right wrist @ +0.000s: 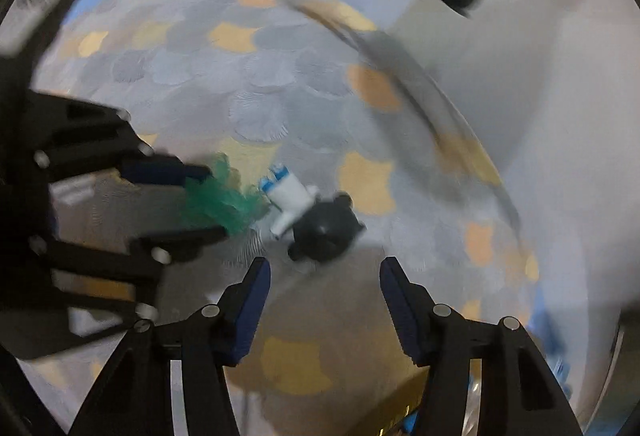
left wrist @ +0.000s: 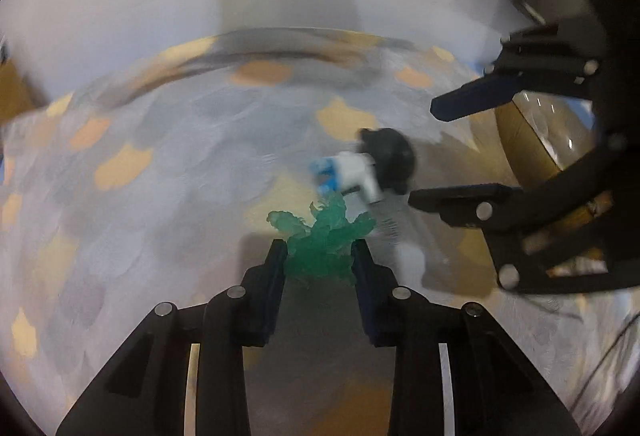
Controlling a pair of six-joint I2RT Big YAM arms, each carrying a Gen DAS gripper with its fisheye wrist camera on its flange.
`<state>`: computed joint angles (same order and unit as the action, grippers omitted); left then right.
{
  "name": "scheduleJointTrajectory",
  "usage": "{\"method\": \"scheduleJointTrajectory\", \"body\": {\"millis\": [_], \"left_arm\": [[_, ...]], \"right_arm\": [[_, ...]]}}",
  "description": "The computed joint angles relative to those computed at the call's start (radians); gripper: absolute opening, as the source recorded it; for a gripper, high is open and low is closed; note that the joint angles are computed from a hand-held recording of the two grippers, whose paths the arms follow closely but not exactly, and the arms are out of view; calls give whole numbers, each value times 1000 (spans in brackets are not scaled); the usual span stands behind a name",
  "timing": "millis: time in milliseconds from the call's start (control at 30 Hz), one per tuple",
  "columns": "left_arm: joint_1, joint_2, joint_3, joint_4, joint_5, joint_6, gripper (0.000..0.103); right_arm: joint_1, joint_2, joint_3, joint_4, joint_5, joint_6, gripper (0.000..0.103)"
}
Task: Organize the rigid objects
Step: 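Grasp green figure with left tool while right tool grasps black-headed figurine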
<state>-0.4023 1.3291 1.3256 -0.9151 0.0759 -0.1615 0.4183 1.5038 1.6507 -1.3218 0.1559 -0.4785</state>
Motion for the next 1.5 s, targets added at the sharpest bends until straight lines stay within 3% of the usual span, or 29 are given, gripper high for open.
{"method": "scheduleJointTrajectory", "body": {"millis": [233,300,400,533,667,800,933,1067,1133,1267,1333,1500], "left_arm": [[96,-64,-58,-1,65,-43,29],[112,-72,-66,-19,81,-57,29],[123,-99,-90,-22,95,-64,29],[129,-144,-117,-34,104,-71,29],[136,-214,-164,-41,116,-74,29],[113,-275,-216,-43,115,-87,29],[70,-307,-251,-52,101,-113,30],[17,-329,-269,-47,42,-118,30],[-1,-342,-283,-42,25,-119,30],[-24,-363,-306,-21,-24,-108,31],[-25,-382,-324,-5,-28,-108,32],[-26,-403,-345,20,-33,-117,32]], "right_arm": [[31,103,80,-60,37,-49,56],[34,131,97,-65,52,-47,61],[-2,194,180,-125,-22,45,65],[-85,246,246,-221,-235,249,61],[-81,145,113,-158,-239,340,60],[-68,-19,-80,-82,-306,457,60],[-50,-221,-282,-5,-346,676,60],[-91,-438,-503,115,-548,910,60],[-53,-508,-560,151,-535,1007,60],[-6,-539,-582,158,-510,967,68],[29,-576,-596,136,-486,926,68],[82,-608,-627,155,-401,921,68]]}}
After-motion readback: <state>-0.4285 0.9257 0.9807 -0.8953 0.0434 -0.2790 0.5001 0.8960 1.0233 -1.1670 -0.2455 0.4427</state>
